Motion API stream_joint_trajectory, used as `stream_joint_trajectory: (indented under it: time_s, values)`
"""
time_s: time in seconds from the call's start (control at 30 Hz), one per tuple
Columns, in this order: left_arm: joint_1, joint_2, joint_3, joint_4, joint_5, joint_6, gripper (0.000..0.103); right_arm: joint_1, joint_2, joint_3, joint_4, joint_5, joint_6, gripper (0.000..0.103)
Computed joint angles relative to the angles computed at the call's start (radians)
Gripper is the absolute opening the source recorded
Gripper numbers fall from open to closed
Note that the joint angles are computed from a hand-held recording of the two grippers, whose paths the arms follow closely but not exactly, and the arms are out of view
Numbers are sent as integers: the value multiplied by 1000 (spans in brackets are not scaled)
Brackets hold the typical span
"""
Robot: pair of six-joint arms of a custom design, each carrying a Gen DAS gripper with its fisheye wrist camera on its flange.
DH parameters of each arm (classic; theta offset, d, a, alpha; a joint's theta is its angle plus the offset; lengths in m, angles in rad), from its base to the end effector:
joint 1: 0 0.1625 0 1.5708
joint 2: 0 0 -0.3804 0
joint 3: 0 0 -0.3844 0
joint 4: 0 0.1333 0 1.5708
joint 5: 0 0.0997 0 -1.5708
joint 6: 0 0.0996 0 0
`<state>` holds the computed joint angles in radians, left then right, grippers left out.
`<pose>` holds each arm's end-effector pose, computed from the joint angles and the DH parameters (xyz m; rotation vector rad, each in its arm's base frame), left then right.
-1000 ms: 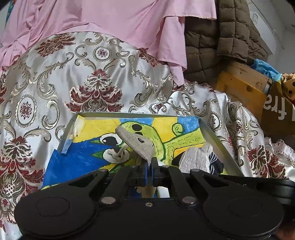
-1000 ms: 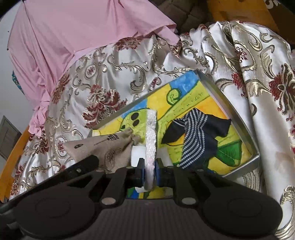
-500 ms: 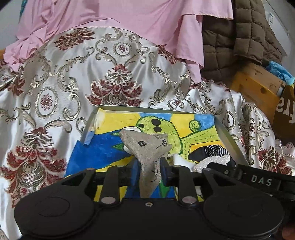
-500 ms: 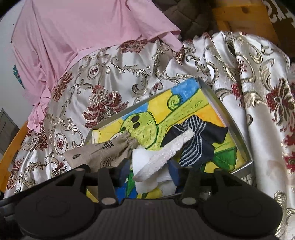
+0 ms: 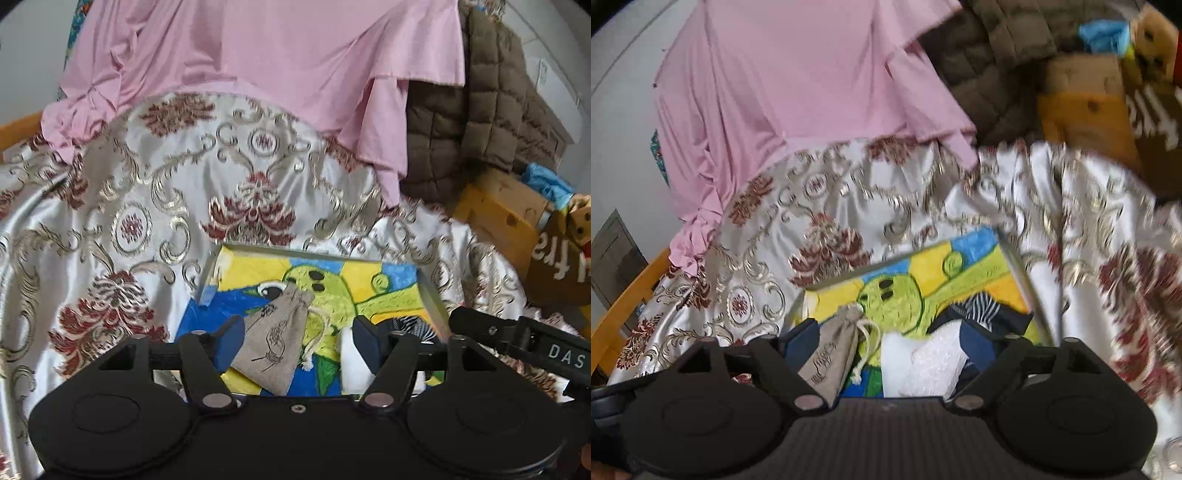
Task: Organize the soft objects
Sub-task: 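Open both tools to release the insole and pouch into the tray, then move both open tools back toward the remaining pile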
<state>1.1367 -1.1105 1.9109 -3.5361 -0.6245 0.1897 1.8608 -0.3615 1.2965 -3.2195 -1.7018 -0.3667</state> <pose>-0.0285 -0.5705 0.2961 -0.0275 2.0637 -1.4006 0.3223 -0.6595 -0.0216 0.8398 -2.6777 1.0381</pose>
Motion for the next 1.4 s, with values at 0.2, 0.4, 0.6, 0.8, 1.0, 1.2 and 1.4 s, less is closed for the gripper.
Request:
stream_joint_trajectory:
  time_s: [0.2,0.4,0.6,0.8,1.0,1.2,1.4]
  values:
    - [-76,-60,93,-91,43,31,78,28,-74,131,-167,13,-88,97]
    - [-163,-118,200,-213,94,88,86,56,-137,262,-321,21,-153,102]
    - [-261,-175,328,-341,144,151,93,71,-194,394,-451,21,-175,103]
    - [-357,-212,451,-455,204,180,98,82,-236,524,-570,21,-207,103]
    - [-442,-237,567,-542,267,171,100,81,-260,645,-683,17,-228,103]
    - [-518,-264,672,-567,350,107,101,78,-269,720,-739,10,-233,103]
    - [-588,-314,791,-458,455,-92,102,75,-268,781,-790,5,-246,103]
